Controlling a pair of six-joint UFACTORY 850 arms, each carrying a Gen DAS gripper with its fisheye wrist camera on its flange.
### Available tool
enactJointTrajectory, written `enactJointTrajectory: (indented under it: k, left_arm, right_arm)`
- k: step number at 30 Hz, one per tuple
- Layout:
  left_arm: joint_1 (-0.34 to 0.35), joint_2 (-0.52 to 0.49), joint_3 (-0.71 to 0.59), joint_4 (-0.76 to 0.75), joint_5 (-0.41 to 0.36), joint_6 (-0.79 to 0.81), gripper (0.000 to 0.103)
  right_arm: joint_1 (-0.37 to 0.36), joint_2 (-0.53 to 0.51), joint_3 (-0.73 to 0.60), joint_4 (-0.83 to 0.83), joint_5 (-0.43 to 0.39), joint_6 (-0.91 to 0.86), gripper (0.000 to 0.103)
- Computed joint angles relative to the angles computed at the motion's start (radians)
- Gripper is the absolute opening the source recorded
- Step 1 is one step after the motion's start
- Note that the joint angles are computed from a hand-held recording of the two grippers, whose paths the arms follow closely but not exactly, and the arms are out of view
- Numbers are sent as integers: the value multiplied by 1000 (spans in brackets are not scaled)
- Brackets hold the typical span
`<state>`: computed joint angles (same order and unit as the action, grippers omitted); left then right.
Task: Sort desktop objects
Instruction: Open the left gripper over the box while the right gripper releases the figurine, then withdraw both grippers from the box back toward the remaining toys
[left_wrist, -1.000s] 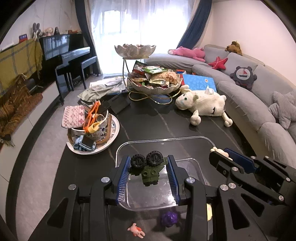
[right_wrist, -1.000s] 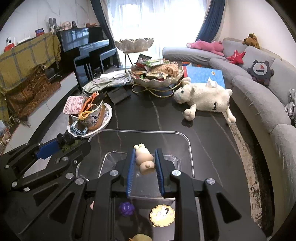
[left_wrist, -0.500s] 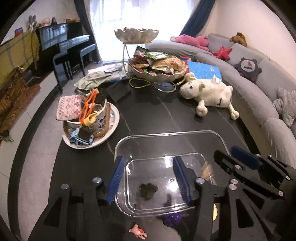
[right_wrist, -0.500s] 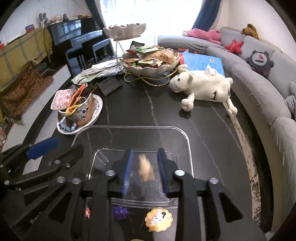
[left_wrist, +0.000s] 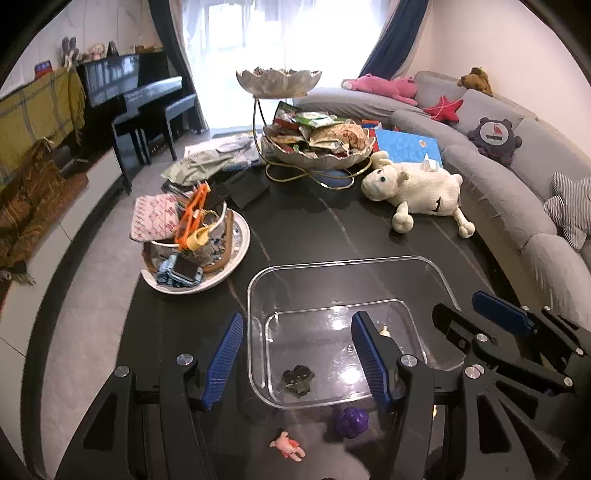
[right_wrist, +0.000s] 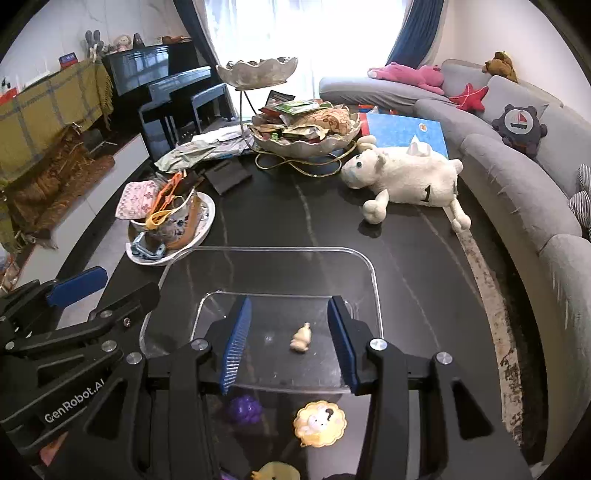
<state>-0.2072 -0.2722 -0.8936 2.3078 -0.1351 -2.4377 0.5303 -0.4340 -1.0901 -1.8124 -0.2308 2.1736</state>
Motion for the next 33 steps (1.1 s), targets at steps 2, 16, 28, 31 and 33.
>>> enactJointTrajectory:
  k: [2, 16, 28, 31, 33]
  left_arm:
    - [-6, 18, 19, -23, -20, 25, 58]
    - [-37, 164, 148, -137, -105, 128, 58]
    - [-72, 315, 271, -177, -120, 170, 58]
    - [-89, 343, 301, -219, -134, 209, 58]
    - [-102, 362, 321, -248, -150, 234, 58]
  right_arm:
    - [13, 13, 15, 2, -26, 1, 40]
    - [90, 133, 127, -53, -127, 85, 40]
    - [155, 267, 260, -128, -179, 199, 40]
    - [179, 290, 289, -105, -204, 185, 40]
    - [192, 302, 304, -91, -211, 177, 40]
